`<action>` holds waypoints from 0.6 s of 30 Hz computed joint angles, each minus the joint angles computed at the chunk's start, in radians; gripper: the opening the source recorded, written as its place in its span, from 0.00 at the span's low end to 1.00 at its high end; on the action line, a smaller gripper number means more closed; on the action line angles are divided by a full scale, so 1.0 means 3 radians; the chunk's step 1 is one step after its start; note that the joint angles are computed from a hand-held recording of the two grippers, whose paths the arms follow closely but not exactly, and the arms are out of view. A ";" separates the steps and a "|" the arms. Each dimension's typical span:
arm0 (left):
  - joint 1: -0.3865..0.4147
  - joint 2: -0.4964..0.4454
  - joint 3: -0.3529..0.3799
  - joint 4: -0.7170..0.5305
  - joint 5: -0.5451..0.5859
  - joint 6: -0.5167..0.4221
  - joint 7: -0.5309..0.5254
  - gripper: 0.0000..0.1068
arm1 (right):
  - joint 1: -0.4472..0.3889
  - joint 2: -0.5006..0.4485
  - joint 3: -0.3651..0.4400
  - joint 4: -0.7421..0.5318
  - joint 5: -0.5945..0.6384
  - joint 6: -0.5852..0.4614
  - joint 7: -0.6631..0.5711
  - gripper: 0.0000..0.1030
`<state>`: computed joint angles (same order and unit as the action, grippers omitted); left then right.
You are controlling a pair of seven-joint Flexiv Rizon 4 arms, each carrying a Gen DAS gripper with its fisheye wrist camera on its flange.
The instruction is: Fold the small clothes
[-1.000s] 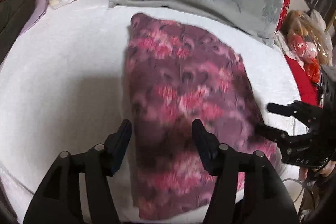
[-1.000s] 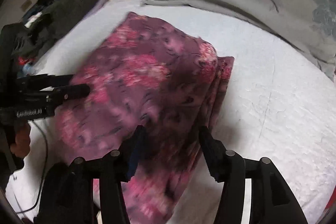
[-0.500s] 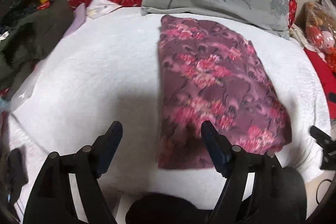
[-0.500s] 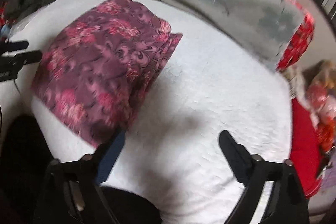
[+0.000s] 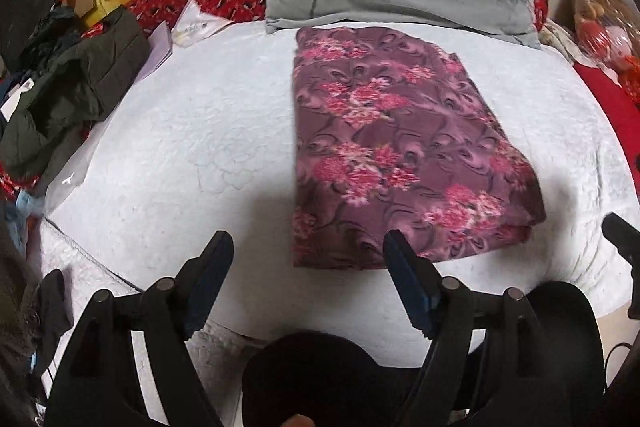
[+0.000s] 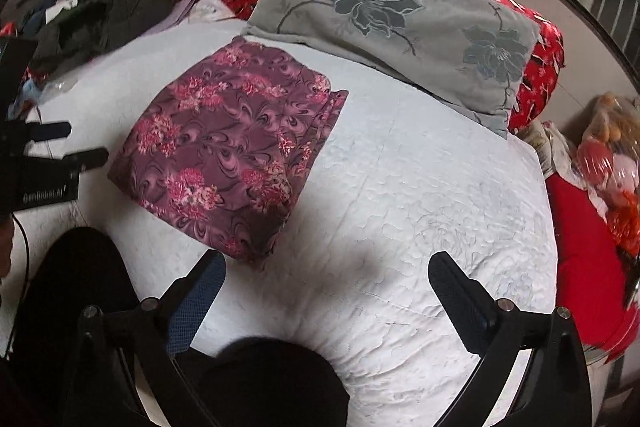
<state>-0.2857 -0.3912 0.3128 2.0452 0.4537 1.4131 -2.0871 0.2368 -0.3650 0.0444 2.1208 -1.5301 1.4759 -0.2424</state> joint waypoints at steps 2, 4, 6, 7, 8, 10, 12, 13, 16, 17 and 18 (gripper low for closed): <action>-0.0018 0.0003 -0.0014 -0.0010 0.0011 0.0001 0.0004 0.72 | -0.0020 0.0002 -0.0009 -0.0007 -0.0070 0.0031 0.0095 0.99; -0.0006 0.0009 -0.0056 -0.0013 -0.0018 -0.0024 0.0028 0.72 | -0.0045 -0.0005 -0.0001 -0.0014 -0.0088 0.0047 0.0144 0.99; 0.0011 0.0014 -0.0098 0.0001 -0.0046 -0.0017 0.0063 0.72 | -0.0074 -0.0013 0.0007 -0.0012 -0.0062 0.0084 0.0180 0.99; 0.0008 0.0017 -0.0106 0.0002 -0.0053 -0.0025 0.0075 0.72 | -0.0088 -0.0015 0.0004 -0.0009 -0.0060 0.0106 0.0211 0.99; 0.0007 0.0019 -0.0116 0.0004 -0.0059 -0.0032 0.0089 0.72 | -0.0094 -0.0015 0.0004 -0.0004 -0.0054 0.0114 0.0229 0.99; 0.0029 0.0030 -0.0149 0.0026 -0.0084 -0.0008 0.0136 0.72 | -0.0109 -0.0016 0.0000 0.0014 0.0002 0.0140 0.0240 0.99; 0.0010 0.0035 -0.0140 0.0031 -0.0081 0.0003 0.0140 0.72 | -0.0110 -0.0017 -0.0004 0.0040 0.0093 0.0155 0.0222 0.99; 0.0032 0.0041 -0.0162 0.0046 -0.0103 0.0023 0.0170 0.72 | -0.0104 -0.0019 -0.0009 0.0052 0.0163 0.0163 0.0173 0.99; 0.0086 0.0051 -0.0226 0.0094 -0.0196 0.0084 0.0269 0.72 | -0.0047 -0.0005 -0.0053 0.0093 0.0282 0.0157 0.0113 0.99; 0.0117 0.0058 -0.0266 0.0117 -0.0246 0.0105 0.0325 0.72 | -0.0028 0.0000 -0.0067 0.0103 0.0309 0.0152 0.0096 0.99; 0.0131 0.0060 -0.0285 0.0134 -0.0285 0.0124 0.0369 0.72 | -0.0012 0.0005 -0.0080 0.0111 0.0331 0.0152 0.0080 0.99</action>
